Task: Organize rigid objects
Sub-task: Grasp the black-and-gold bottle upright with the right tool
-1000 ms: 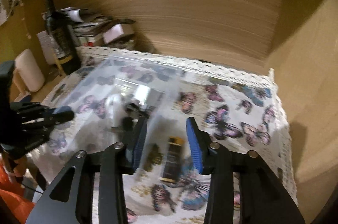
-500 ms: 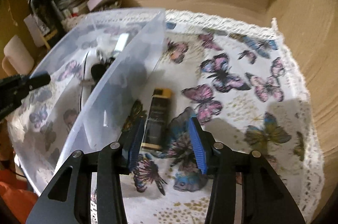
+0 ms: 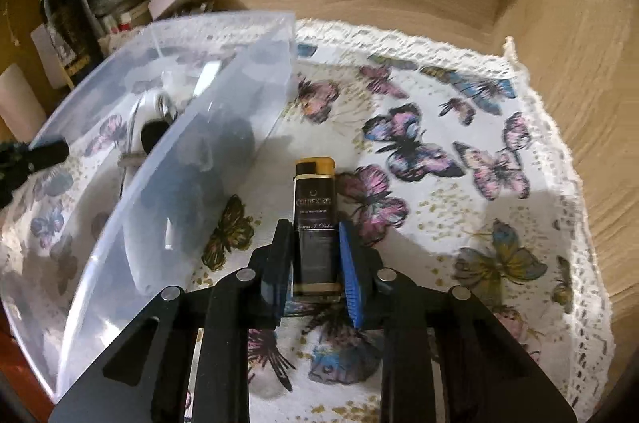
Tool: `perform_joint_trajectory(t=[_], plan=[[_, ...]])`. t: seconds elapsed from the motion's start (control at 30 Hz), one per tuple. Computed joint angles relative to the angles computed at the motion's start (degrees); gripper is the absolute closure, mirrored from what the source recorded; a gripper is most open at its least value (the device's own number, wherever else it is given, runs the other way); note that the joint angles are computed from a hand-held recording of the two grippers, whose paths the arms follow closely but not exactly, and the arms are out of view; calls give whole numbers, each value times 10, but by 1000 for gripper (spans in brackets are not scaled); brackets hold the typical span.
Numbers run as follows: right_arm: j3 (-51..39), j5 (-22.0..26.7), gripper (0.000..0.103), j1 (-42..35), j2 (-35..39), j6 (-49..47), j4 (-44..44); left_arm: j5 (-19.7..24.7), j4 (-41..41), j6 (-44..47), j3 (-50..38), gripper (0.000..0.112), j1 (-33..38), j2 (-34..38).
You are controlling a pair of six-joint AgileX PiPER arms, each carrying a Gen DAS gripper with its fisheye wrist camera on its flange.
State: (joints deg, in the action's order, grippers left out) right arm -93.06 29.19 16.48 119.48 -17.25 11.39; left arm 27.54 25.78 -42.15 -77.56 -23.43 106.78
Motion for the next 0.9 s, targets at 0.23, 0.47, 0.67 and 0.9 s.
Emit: perform_joint_trajectory(t=[0.23, 0.47, 0.67, 0.9], plan=[[20, -26, 82, -14, -50, -7, 16, -4, 0, 0, 1, 103, 1, 1], [1, -33, 82, -1, -67, -30, 36, -5, -2, 2, 0, 103, 2, 2], [-33, -20, 81, 29, -49, -78, 84, -3, -3, 4, -5, 103, 1, 6], [-107, 26, 82, 71, 13, -53, 43, -6, -4, 5, -5, 103, 0, 7]])
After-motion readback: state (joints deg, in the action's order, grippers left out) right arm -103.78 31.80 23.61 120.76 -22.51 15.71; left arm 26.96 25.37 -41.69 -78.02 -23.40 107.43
